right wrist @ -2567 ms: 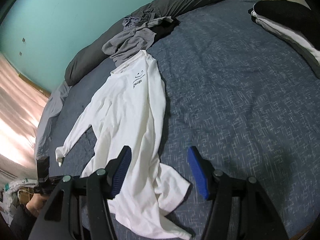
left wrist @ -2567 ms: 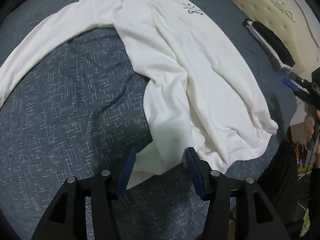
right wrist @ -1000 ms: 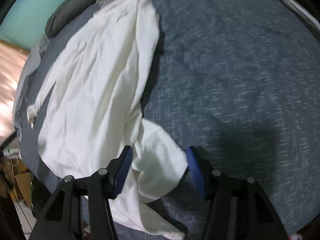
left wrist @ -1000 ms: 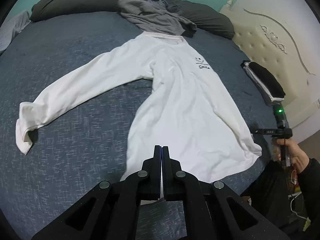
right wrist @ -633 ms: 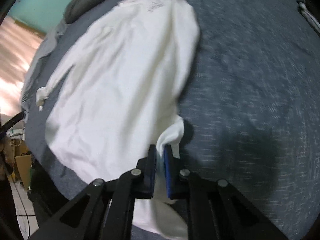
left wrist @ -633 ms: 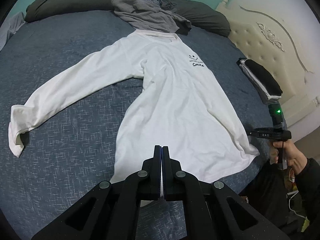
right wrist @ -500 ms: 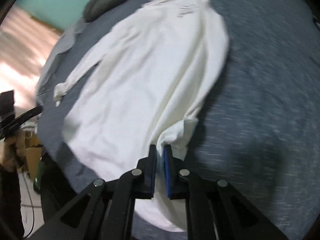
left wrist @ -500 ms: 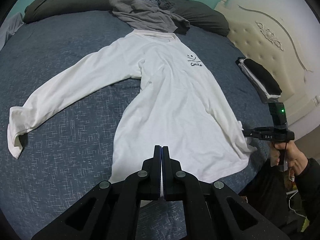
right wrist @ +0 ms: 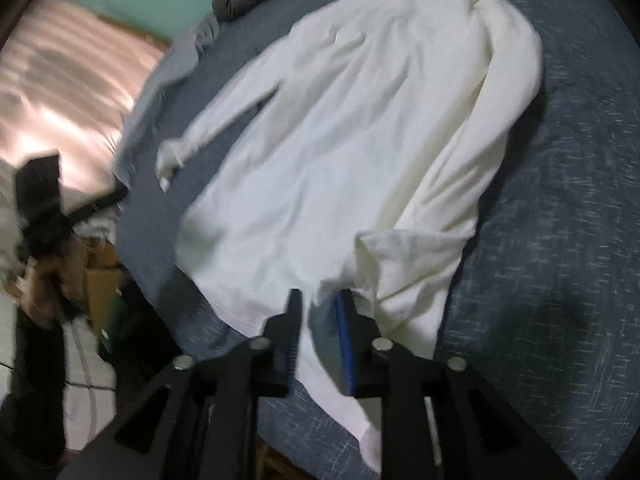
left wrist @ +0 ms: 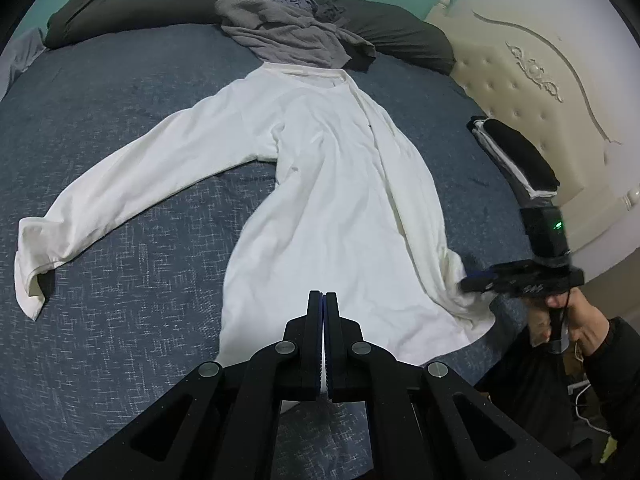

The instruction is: Fold clothes

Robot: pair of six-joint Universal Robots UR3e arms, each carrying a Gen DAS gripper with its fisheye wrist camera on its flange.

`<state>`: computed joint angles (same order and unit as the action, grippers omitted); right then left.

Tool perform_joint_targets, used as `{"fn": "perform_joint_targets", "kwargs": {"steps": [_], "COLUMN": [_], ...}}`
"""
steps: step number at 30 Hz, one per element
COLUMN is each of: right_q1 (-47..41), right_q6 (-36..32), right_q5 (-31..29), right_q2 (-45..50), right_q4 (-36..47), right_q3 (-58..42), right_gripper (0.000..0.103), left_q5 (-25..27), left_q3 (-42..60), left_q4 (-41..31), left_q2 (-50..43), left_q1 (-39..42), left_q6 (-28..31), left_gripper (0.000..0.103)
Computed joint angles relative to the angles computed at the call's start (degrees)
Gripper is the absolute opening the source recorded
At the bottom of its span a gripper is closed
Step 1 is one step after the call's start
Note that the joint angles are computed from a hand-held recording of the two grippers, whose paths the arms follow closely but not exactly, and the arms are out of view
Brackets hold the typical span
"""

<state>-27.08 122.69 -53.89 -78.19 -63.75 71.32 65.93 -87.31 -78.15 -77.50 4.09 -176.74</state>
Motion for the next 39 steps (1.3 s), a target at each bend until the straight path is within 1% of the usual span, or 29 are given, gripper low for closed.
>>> {"fn": "perform_joint_targets", "kwargs": {"steps": [1,4,5,6,7,9,13,16,20,21,22,23,24,25,28,32,34,37,39], "right_q1": [-1.4,-5.0,-6.1,-6.8,-6.9,-6.2,-4.1,-2.0,1.8,2.7,3.6,4.5,5.5,6.4,8.5,9.5,10.4,12.6,14.1], "right_q6": [0.0,2.3,4.9,8.8,12.2,18.0,23.4,26.5,29.4,30.0,30.6,31.1,31.5,31.9,32.9,32.9,32.0,31.4,32.4], "right_q5": [1.1,3.9,4.3,3.7,2.5,-2.0,-7.0,-9.0,-11.0,-11.4,-11.8,-12.4,-13.1,-13.9,-14.6,-11.2,-9.9,-9.9,-9.5], "right_q2": [0.6,2.4,2.9,3.4,3.9,6.2,9.6,12.7,17.2,18.3,19.4,20.5,21.6,22.8,26.1,26.9,27.7,29.5,30.1], "right_q4": [0.8,0.5,-1.9,-6.2,-10.1,-16.9,-24.8,-28.6,-31.7,-32.1,-32.5,-32.7,-32.9,-33.0,-32.3,-34.4,-34.3,-33.9,-35.3], "right_q3": [-1.6,-5.6,-6.2,-6.1,-6.0,-6.8,-7.0,-8.7,-12.5,-13.6,-14.8,-16.1,-17.6,-19.1,-23.7,-24.5,-26.0,-29.2,-30.0], "right_gripper": [0.033,0.034,0.034,0.035,0.035,0.035,0.035,0.035,0.035,0.035,0.035,0.035,0.035,0.035,0.035,0.034,0.034,0.032,0.031], "left_q5": [-0.1,0.0,0.4,0.7,1.0,1.8,2.8,4.4,5.8,6.2,6.6,6.8,7.1,7.5,7.4,6.5,7.2,8.5,7.2], "left_q3": [-0.1,-0.7,-0.7,-0.7,-0.7,-0.6,-0.7,-0.6,-1.5,-1.7,-1.9,-2.1,-2.3,-2.5,-4.1,-9.1,-10.5,-11.9,-13.8], "left_q4": [0.1,1.8,2.9,4.0,5.1,8.1,14.9,20.2,26.9,28.3,29.7,31.1,32.4,33.8,37.9,45.2,46.8,48.5,50.4], "left_q2": [0.1,-0.1,-0.6,-1.2,-1.7,-3.4,-7.3,-10.8,-14.8,-15.7,-16.6,-17.6,-18.5,-19.6,-21.5,-22.7,-23.0,-23.4,-22.6], "left_q1": [0.4,1.2,0.9,0.6,0.3,-0.8,-3.2,-4.9,-5.8,-6.0,-6.4,-6.7,-7.1,-7.5,-7.8,-7.1,-7.2,-7.4,-6.6], "left_q6": [0.0,-0.5,-1.1,-1.7,-2.3,-4.0,-7.5,-9.8,-13.4,-14.2,-14.7,-15.0,-15.3,-15.5,-16.4,-18.5,-18.4,-18.1,-18.3], "left_gripper": [0.0,0.0,0.0,0.0,0.0,0.0,0.0,0.001,0.003,0.007,0.013,0.017,0.023,0.027,0.028,0.032,0.032,0.032,0.032]}}
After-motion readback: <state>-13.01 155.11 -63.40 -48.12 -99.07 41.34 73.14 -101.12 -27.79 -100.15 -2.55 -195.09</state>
